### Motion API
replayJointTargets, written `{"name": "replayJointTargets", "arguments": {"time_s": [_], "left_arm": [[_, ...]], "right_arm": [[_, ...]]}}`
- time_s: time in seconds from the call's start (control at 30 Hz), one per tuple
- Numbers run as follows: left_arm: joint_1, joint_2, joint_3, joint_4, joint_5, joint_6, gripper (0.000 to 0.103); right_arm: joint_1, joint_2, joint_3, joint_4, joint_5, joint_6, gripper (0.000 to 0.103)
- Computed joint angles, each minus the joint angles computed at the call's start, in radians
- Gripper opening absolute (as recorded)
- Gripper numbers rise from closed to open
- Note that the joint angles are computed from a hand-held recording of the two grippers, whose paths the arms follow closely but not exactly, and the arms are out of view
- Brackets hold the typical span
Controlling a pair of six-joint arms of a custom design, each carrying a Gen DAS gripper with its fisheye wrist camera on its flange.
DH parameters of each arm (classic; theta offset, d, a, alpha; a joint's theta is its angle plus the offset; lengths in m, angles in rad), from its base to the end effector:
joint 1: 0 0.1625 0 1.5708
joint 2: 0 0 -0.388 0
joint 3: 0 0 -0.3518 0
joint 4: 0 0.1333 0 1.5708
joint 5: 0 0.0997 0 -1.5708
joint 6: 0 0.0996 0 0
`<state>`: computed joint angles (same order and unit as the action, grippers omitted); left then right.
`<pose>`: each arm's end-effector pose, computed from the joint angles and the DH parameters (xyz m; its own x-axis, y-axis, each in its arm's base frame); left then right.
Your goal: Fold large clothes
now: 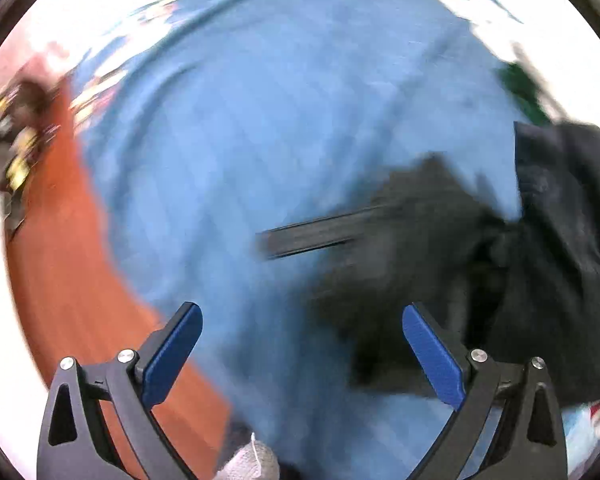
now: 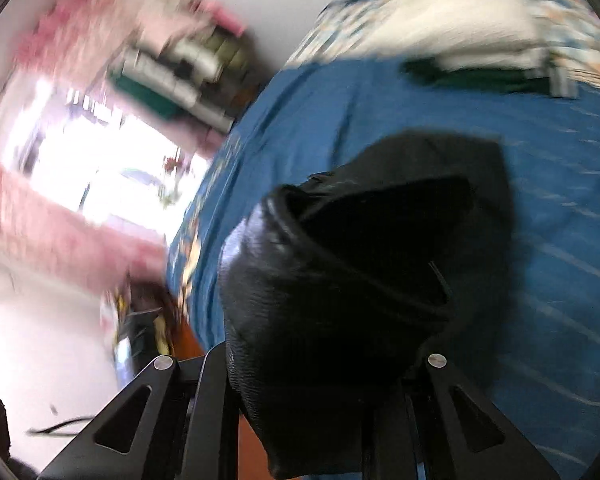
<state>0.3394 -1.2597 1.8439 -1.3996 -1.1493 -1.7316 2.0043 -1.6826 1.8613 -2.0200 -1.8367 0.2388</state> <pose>-0.3405 -0.3048 0.2033 -0.6713 -0.3920 -0.6290 -0.1487 0.9027 -0.4038 0.2756 -0.3404 0.4196 -0.9752 -0.1250 0.1828 -0.1792 0.9305 -0.3195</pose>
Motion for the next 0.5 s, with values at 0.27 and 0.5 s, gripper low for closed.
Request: {"name": "replayJointTargets", "arguments": {"time_s": [0.27, 0.5], "left_arm": [[-0.108, -0.231, 0.177, 0.039, -0.191, -0.272, 0.101], [-0.163, -0.278, 0.205, -0.035, -0.208, -0.357, 0.101]], "right_arm": [[0.127, 0.348, -0.01, 0.136, -0.141, 0.067, 0.029], [0.049, 0.285, -0.18, 0.37, 0.176, -0.055, 0.09]]}}
